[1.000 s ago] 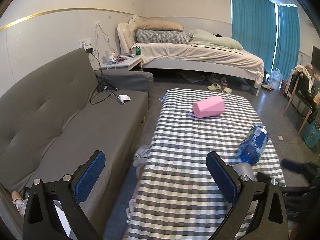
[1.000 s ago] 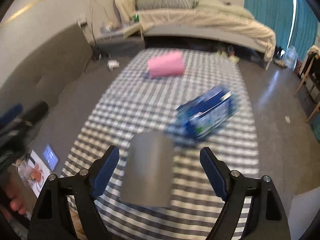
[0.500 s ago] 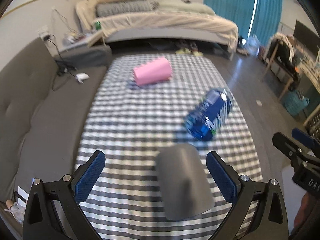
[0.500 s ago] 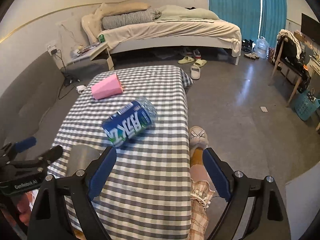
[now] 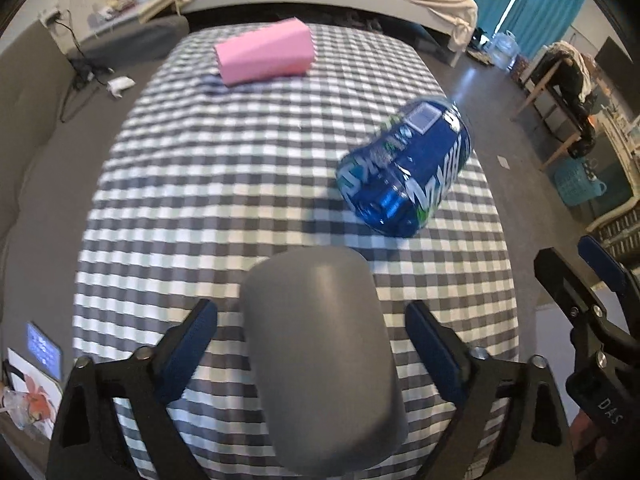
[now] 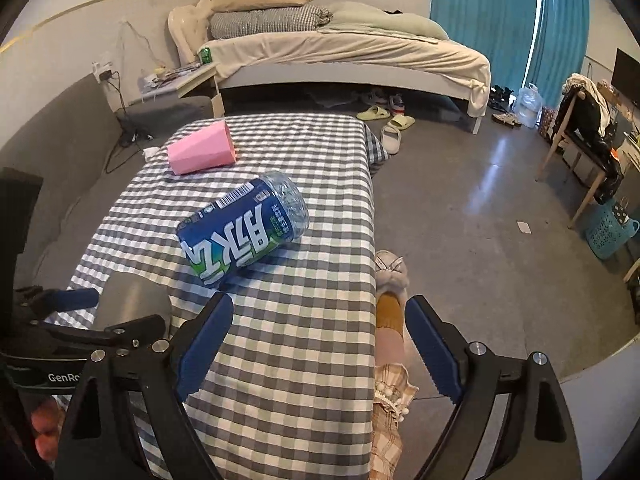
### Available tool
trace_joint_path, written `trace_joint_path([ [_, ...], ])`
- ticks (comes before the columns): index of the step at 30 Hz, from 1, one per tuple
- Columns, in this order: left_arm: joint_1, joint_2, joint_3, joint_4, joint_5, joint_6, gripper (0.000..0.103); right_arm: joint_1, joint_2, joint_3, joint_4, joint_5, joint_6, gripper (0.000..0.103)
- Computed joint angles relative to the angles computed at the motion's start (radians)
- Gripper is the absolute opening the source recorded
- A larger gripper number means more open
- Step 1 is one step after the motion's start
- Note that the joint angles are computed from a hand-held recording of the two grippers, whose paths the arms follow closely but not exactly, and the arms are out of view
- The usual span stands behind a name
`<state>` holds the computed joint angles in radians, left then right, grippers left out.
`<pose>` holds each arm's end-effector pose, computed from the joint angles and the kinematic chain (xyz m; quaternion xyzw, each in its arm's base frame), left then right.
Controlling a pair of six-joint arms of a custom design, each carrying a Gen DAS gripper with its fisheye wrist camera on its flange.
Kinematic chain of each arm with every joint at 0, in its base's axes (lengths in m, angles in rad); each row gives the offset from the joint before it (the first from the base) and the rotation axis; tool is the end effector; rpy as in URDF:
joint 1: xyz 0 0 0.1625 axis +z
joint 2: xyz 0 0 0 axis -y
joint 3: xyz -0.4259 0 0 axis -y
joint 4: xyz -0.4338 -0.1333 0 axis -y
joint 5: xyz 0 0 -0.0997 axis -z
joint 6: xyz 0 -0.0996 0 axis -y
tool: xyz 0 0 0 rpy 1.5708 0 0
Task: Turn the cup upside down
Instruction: 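Rotate the gray cup with the left tool so its base faces up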
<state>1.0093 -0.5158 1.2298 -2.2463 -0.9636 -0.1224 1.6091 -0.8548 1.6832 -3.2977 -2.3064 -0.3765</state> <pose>-0.2623 -0.7740 0.0029 0.2134 0.9299 -0.0829 0.2878 0.0929 -0.6896 0.1962 0.0203 -0.8547 0.3450 0.3875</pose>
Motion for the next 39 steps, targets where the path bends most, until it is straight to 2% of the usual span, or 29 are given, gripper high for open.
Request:
trace_joint_path([
  [3, 0.005, 0.008, -0.019, 0.027, -0.017, 0.003, 0.076, -0.003, 0.000, -0.002, 0.030, 0.001, 0.037, 0.088],
  [5, 0.008, 0.004, -0.023, 0.028, -0.039, 0.009, 0.076, 0.000, 0.003, -0.006, 0.031, 0.001, 0.041, 0.088],
  [8, 0.005, -0.010, -0.011, -0.019, -0.036, 0.040, 0.075, 0.007, 0.009, -0.009, 0.019, -0.004, 0.031, 0.088],
  [13, -0.012, -0.049, 0.063, -0.192, 0.007, 0.121, 0.075, 0.018, 0.013, -0.001, -0.010, -0.012, 0.012, 0.088],
  [23, -0.027, -0.072, 0.128, -0.282, 0.039, 0.188, 0.075, 0.023, -0.001, 0.037, -0.038, -0.034, 0.037, 0.088],
  [26, -0.028, -0.092, 0.166, -0.311, 0.018, 0.216, 0.074, 0.027, -0.006, 0.044, -0.059, -0.041, 0.032, 0.088],
  [33, -0.020, -0.138, 0.246, -0.315, -0.037, 0.241, 0.074, 0.035, 0.002, 0.049, -0.075, -0.075, 0.024, 0.088],
  [35, -0.026, -0.145, 0.276, -0.360, -0.035, 0.284, 0.075, 0.036, 0.001, 0.054, -0.083, -0.073, 0.029, 0.088],
  [39, -0.025, -0.144, 0.290, -0.355, -0.025, 0.277, 0.086, 0.043, 0.009, 0.052, -0.092, -0.098, 0.024, 0.088],
])
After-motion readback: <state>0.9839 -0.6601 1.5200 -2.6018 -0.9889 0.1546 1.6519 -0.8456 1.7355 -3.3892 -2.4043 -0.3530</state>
